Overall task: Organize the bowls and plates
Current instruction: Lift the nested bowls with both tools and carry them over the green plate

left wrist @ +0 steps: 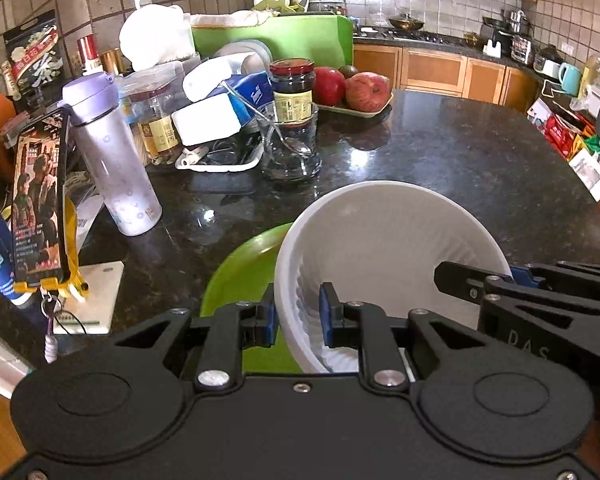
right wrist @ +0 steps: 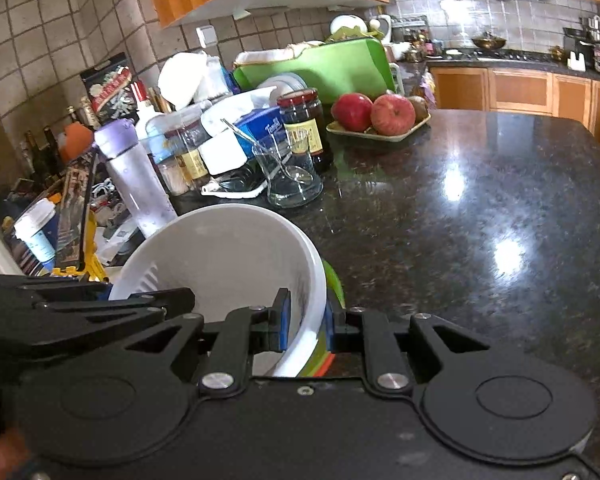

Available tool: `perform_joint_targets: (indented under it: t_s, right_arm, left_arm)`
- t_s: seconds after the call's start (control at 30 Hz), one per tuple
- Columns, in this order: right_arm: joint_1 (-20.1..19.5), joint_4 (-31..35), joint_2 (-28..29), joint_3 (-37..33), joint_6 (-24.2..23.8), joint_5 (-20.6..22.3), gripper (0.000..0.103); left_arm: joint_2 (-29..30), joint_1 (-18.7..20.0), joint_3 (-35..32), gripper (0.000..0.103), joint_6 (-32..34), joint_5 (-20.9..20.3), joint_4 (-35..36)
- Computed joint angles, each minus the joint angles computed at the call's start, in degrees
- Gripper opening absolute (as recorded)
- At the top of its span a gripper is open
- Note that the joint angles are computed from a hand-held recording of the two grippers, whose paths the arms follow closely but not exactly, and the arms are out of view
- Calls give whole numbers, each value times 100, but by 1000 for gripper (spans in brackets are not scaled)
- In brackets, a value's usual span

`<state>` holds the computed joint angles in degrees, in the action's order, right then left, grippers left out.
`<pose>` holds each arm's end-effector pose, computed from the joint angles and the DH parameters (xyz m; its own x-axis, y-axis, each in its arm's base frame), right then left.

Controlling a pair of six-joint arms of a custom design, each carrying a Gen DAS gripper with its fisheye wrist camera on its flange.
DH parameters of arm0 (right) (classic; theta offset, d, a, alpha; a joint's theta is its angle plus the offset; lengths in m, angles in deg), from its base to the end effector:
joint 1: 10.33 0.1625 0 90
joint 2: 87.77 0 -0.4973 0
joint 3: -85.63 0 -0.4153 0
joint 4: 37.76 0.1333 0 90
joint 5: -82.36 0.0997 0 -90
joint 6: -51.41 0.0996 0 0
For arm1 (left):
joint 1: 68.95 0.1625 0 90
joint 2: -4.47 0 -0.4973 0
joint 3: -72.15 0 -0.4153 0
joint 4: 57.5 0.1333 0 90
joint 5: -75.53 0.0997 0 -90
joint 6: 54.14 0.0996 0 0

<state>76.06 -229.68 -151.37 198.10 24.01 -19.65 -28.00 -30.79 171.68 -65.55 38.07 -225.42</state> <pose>0.0726 -0.6379 0.3162 -0.8748 -0.0741 0.4788 -0.4108 0.6373 -0.6519 -0.4119 -0.5938 0.0063 -0.6364 0.2582 -0.7269 0.6593 0.6711 -0.3389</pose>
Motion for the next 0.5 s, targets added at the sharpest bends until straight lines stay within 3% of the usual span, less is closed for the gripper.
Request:
perform_joint_targets:
  t_s: [0.5]
  right_arm:
    - [263, -440, 474, -201, 404, -785, 19]
  left_arm:
    - [-177, 484, -200, 27, 640, -800, 283]
